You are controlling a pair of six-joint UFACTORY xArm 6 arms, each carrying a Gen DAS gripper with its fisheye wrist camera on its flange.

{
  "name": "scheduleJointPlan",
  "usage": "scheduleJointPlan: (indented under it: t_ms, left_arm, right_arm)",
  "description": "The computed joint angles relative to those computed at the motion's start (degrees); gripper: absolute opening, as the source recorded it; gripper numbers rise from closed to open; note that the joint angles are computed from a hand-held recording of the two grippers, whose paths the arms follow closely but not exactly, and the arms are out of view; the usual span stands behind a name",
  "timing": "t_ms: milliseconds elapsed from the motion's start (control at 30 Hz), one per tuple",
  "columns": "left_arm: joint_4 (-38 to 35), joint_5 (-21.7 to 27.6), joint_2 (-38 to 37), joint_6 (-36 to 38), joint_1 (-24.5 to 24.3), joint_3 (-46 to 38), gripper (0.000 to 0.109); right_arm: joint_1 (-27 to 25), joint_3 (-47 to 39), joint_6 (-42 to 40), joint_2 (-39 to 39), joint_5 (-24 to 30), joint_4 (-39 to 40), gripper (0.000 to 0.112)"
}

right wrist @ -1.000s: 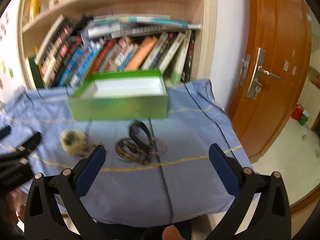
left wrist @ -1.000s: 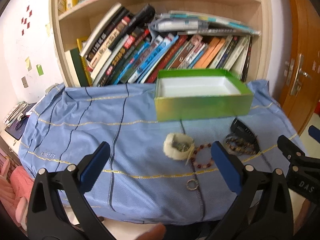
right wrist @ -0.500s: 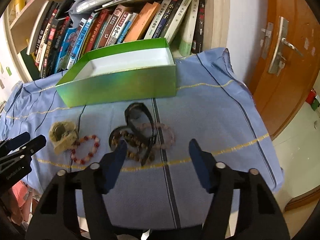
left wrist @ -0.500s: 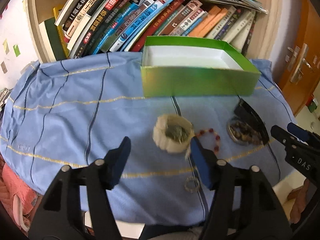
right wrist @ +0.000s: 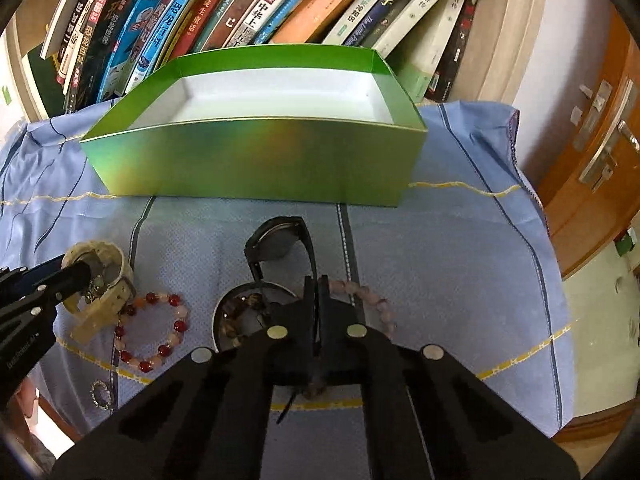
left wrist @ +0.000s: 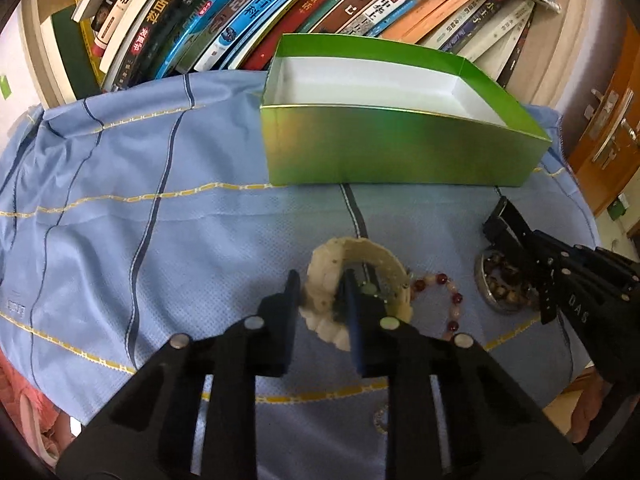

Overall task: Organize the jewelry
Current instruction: 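Grasp the white watch with the left tool while the right tool grasps the black watch, then carry both watches into the green box and open both tools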

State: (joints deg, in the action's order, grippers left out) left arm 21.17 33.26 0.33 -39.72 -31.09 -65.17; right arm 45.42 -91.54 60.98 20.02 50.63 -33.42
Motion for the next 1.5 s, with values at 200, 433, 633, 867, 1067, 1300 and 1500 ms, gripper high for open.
scheduleJointPlan:
  t_ms: [200, 433, 633, 867, 1067, 1300, 1500]
  left_arm:
    - [6.14, -0.23, -3.02, -4.90, -0.19, 1.36, 0.015]
    - [7.92, 2.42, -2.20, -5.86, -0.63, 1.05, 0.049]
    - [3.54, -0.10, -0.79, -1.81, -0.02, 1.81, 0.028]
    - [5.04, -0.54, -2.31, -3.07, -0.22, 2.50, 0.018]
    - [9.26, -1.33, -6.36, -6.32, 0.01, 3.85, 0.018]
    - [5.87, -0.97, -5.17, -3.00, 0.05, 3.25, 0.018]
    - [8.93, -2.56, -5.99, -4.45, 0.05, 1.92, 0.018]
  right_arm:
    - [0.45, 1.92, 2.98, -2.69, -0.50, -2.95, 0.002]
    - [0.54, 3.80, 4.41, -3.69, -0.53, -2.42, 0.003]
    - [0.03, 3.92, 4.23, -2.67, -0.03, -0.47, 0.004]
    - [0.05, 6.14, 5.49, -4.35, -2.76, -2.27, 0.002]
    - [0.85, 7.93, 9.48, -8.53, -2.84, -8.00, 0.002]
    - [0.38, 7.30, 6.78, -7.01, -3.94, -4.30, 0.002]
    - [0.77, 6.35, 9.97, -8.76, -4.33, -9.51, 0.002]
